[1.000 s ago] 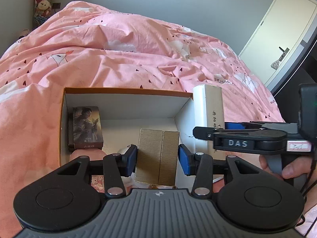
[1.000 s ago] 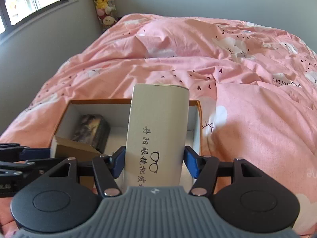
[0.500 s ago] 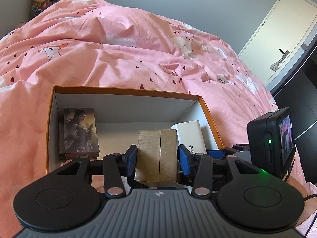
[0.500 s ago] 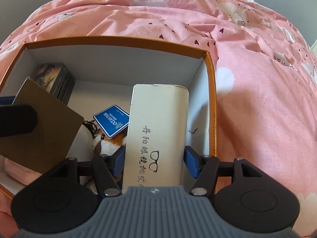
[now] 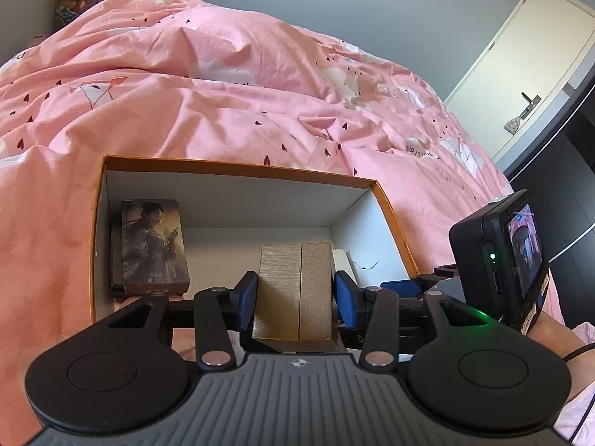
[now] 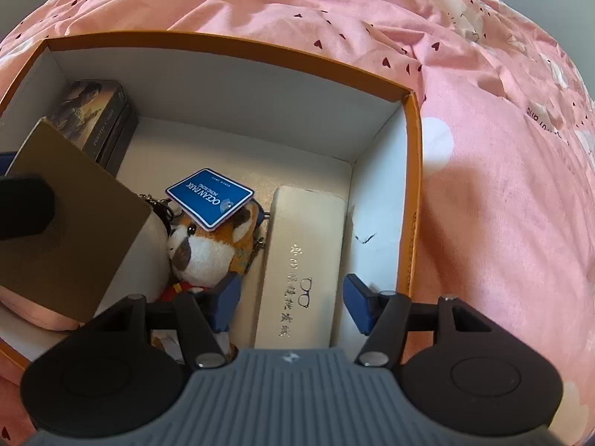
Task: Organize objects
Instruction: 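Carry the gold box and white box over the orange box with both grippers, then lower the gold box into the box corner with the left gripper while the right releases the white box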
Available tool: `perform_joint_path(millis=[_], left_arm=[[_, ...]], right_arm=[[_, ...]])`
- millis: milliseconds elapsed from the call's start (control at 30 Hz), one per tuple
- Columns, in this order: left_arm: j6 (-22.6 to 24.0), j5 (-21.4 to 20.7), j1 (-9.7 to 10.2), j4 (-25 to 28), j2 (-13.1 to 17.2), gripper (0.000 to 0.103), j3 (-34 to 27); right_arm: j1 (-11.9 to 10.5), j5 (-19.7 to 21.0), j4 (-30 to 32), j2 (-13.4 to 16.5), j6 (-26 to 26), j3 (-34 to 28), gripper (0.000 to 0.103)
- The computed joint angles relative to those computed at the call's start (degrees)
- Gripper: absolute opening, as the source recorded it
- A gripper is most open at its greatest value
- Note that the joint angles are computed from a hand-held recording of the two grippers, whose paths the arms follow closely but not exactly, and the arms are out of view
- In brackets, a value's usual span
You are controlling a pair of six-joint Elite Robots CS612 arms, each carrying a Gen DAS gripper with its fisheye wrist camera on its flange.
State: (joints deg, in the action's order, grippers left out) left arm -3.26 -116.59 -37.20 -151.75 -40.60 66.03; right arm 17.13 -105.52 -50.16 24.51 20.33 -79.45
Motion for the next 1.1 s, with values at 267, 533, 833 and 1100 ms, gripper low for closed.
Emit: perform_joint_path(millis=[267,533,833,1100], left_arm=[[1.1,-0.3,-0.45,0.0,0.5,0.051,-1.8],[15.9,3.0,-2.78,1.3,2.9,0.051,-6.5],[41.5,7.9,-5.40,4.5,5.9,0.051,-10.3],[56.9,11.7,-6.91,-0.2,7.2,0.051,-9.4]], right_arm=[[-1.3,4.8,-1.7,0.7,-4.4,-3.0,0.050],[-2.2,3.7,-7.9,2.0,-8.9,-7.1,0.047],[-3.1,0.8,-11.2,3.3,-13.8,-9.4,0.047],[-4.5,3.2,-12.7,5.0,-13.7,-11.4,0.047]])
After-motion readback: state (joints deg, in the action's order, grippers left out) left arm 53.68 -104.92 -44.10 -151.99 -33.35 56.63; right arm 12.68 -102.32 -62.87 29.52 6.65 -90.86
